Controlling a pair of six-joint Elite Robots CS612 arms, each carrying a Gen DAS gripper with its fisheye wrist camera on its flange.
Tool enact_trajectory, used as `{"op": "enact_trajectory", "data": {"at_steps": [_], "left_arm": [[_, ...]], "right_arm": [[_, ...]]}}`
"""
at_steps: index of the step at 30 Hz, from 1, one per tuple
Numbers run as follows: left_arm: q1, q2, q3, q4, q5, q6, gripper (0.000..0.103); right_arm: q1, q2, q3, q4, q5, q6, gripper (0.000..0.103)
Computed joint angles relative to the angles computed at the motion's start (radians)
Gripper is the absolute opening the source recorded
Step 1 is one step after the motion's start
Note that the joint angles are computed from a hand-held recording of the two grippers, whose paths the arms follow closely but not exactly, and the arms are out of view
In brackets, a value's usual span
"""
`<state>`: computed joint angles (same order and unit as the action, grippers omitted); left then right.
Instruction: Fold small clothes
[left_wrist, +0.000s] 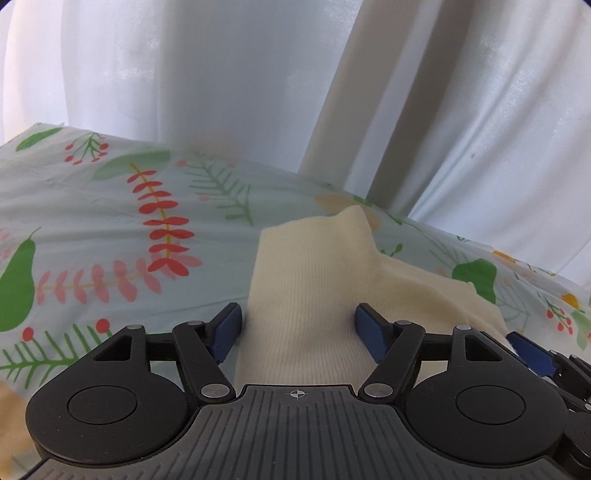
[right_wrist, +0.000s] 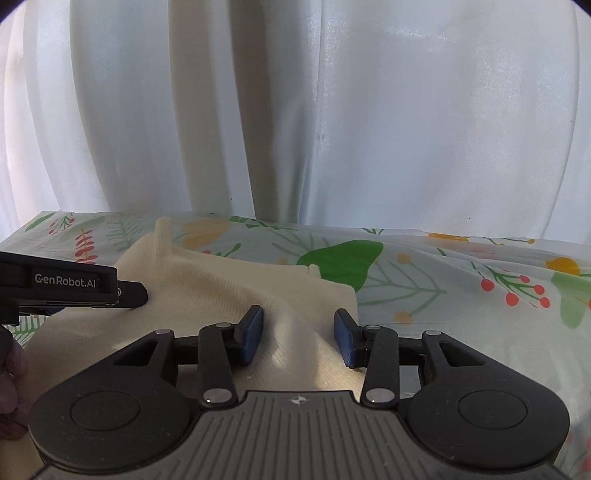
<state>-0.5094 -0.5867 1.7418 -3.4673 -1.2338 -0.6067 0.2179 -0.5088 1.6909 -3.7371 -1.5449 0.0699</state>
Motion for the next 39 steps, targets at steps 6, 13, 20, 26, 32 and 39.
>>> {"op": "enact_trajectory", "data": {"at_steps": [6, 13, 20, 26, 32, 39], "left_arm": [[0.008, -0.026, 0.023, 0.038, -0.014, -0.029, 0.078], [0.003, -0.139, 0.302, -0.173, -0.123, -0.107, 0.078], [-0.003, -0.122, 0.373, -0.263, -0.281, -0.17, 0.07], [-0.019, -0.137, 0.375, -0.269, -0.308, -0.158, 0.054], [-0.031, -0.19, 0.397, -0.134, -0.262, -0.118, 0.054], [-0.051, -0.221, 0.383, -0.142, -0.136, -0.021, 0.064]], "right_arm": [[-0.005, -0.033, 0.026, 0.058, -0.009, 0.047, 0.065], [-0.104, -0.153, 0.32, -0.076, 0.322, 0.216, 0.072], [-0.148, -0.126, 0.391, -0.093, 0.545, 0.361, 0.061], [-0.164, -0.1, 0.364, -0.121, 0.651, 0.496, 0.022], [-0.137, -0.175, 0.411, 0.01, 0.434, 0.367, 0.03], [-0.079, -0.224, 0.41, -0.121, 0.277, 0.239, 0.044]]}}
